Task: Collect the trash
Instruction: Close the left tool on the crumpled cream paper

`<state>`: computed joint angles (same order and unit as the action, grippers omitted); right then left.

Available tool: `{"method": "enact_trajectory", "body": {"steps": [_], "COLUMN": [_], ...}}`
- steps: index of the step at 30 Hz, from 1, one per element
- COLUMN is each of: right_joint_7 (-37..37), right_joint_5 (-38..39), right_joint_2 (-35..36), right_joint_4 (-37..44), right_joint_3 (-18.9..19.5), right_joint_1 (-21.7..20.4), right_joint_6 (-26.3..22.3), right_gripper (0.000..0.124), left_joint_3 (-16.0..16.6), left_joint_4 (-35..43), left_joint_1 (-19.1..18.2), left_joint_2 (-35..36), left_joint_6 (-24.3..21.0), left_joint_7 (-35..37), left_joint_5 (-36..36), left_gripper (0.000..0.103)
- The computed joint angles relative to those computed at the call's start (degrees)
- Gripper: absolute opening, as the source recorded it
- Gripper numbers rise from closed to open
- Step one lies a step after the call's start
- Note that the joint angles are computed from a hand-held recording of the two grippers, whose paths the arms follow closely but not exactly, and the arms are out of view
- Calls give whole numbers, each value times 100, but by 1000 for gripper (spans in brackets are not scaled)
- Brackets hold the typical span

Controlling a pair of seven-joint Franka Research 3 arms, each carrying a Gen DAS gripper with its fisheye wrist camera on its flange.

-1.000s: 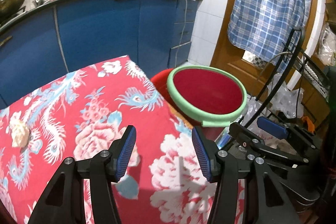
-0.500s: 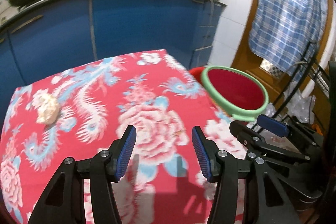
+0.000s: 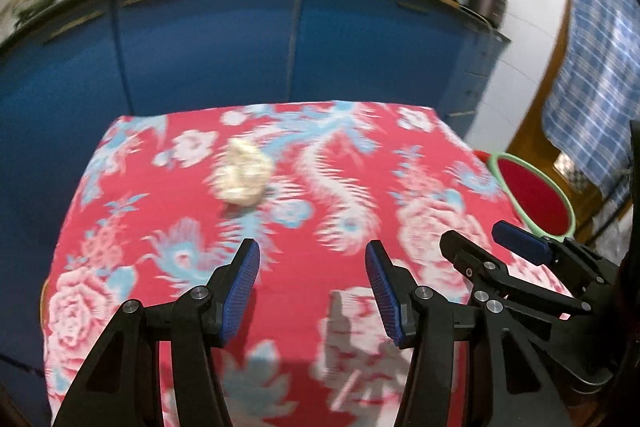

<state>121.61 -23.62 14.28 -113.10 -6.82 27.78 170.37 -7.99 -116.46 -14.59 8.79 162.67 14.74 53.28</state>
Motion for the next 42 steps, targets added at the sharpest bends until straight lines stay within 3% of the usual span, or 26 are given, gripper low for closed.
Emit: {"method": "enact_trajectory", "body": {"steps": [8,16,20,23,27,29,32,33,36,37,40,41,42], "right_joint_7": [-956,-1958,-2812,-3436,-4042,-4359,-4734,-4855,-5171,-5326,-5604,-5646,-5707], "right_joint_5": [754,1677,2503,3167,3765,4081,4672,4913,5354,5474,5748,5817,5856], "right_joint_2": [736,1476,1931,2191,2393,2504,2838,2970,3193,3228,3365,3380,3355], "right_joint_4": [1036,2069,2750,3121,3380,3519,3989,4149,4448,4494,4746,4784,4751], "right_joint_3": [414,636,1199,1642,1904,2056,2333,2449,2556,2586,2590,2542,2474], "right_joint_1": [-41,-106,-511,-818,-963,-1053,-1257,-1343,-1402,-1410,-1383,-1349,-1288], "right_joint_6": [-292,-459,-772,-999,-1099,-1170,-1561,-1669,-1876,-1918,-2327,-2411,-2380], "right_gripper": [58,58,58,58,47,44,42,42,42,42,33,31,28], "left_joint_3": [155,291,236,37,-265,-663,-1641,-1758,-1849,-1714,-1661,-1542,-1223], "left_joint_4": [-43,231,376,469,506,494,547,581,615,606,666,685,685], "left_joint_1": [296,499,680,881,1139,1494,2353,2449,2490,2353,2236,2096,1802], "left_joint_2": [32,397,653,824,992,1104,1395,1460,1574,1562,1596,1583,1530], "left_joint_6": [177,533,781,843,1022,1199,1365,1335,1377,1436,1374,1333,1311], "left_joint_7": [116,668,1267,1945,2777,3322,4306,4454,4773,4789,5014,5113,4920], "left_joint_5": [-196,-718,-1412,-2158,-3010,-3591,-4398,-4535,-4780,-4785,-4903,-5003,-4809], "left_gripper": [57,56,53,43,41,38,35,35,35,35,15,8,7]}}
